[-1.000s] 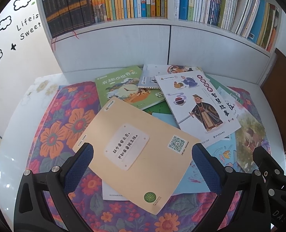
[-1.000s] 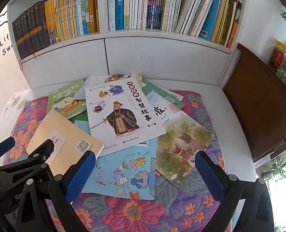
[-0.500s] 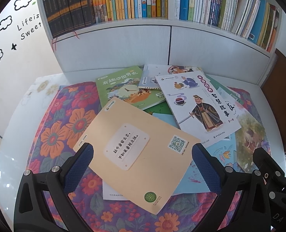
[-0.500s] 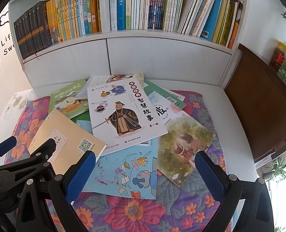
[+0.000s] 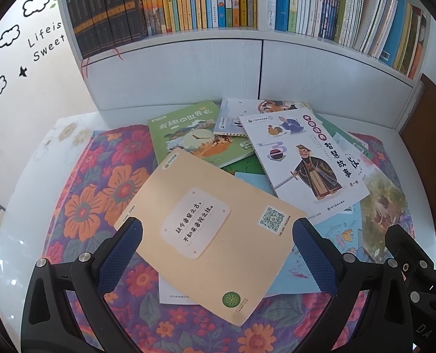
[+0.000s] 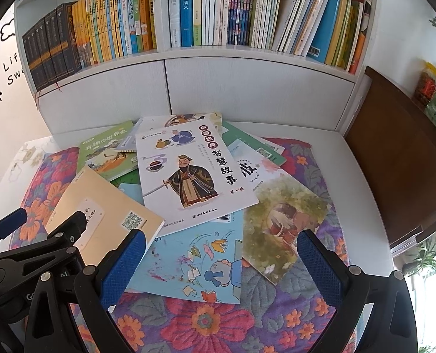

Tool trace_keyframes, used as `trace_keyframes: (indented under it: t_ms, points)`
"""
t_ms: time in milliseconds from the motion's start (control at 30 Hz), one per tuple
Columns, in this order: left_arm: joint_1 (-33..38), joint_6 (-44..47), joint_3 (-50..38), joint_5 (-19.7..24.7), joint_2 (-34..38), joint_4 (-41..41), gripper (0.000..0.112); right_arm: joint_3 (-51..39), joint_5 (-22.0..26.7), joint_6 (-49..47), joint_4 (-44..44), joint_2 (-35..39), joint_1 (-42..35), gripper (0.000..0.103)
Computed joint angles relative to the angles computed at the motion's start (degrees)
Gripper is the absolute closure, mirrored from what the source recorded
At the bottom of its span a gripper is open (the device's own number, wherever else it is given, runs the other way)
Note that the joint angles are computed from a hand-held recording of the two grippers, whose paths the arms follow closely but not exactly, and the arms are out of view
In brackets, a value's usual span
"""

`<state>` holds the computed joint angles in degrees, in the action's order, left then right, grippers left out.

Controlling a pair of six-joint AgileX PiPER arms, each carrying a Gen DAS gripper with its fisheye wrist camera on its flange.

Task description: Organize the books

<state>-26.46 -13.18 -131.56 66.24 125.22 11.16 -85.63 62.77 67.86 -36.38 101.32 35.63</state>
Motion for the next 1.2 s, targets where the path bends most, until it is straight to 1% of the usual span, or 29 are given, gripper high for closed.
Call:
trace_keyframes:
  t_ms: [333, 733, 833, 933, 1000, 1067, 1133, 1200]
  points:
    - [0.51, 0.76, -0.6, 0.57, 0.42, -0.96, 0.01, -0.12, -0.14, -0.31, 0.28, 0.19, -0.17, 0.0]
    - [0.71, 1.12, -1.05, 0.8, 0.81, -1.04, 0.01, 0.4, -1.43, -0.85, 0.88, 0.31, -0.62, 0.0]
    - [0.55, 0.72, -0.29, 0.22, 0.46, -0.61, 0.01, 0.53, -1.61, -0.87, 0.44, 0.25, -0.61, 0.0]
    - [0.37, 0.11, 0.58, -0.47, 0.08, 0.37, 0.01, 1.17, -2.87, -0.68, 0.61, 0.0, -0.89, 0.0]
    - [0.26, -0.45, 0.09, -0.12, 0.56, 1.59, 0.01, 2.41, -5.5, -0.74, 1.14, -0.24, -1.64, 0.0]
    - [0.72, -0.11, -0.42, 0.14, 0.91, 0.73, 0.01, 3.27, -8.56, -2.37, 4.28, -0.19, -3.37, 0.001]
    - [1.11, 0.15, -1.12, 0.53, 1.31, 0.18, 0.01, 3.05, -9.25, -2.79, 4.93, 0.35, -3.67, 0.004]
    - [1.45, 0.51, -1.4, 0.5, 1.49, -0.47, 0.01, 3.27, -10.19, -2.68, 4.93, 0.44, -3.69, 0.004]
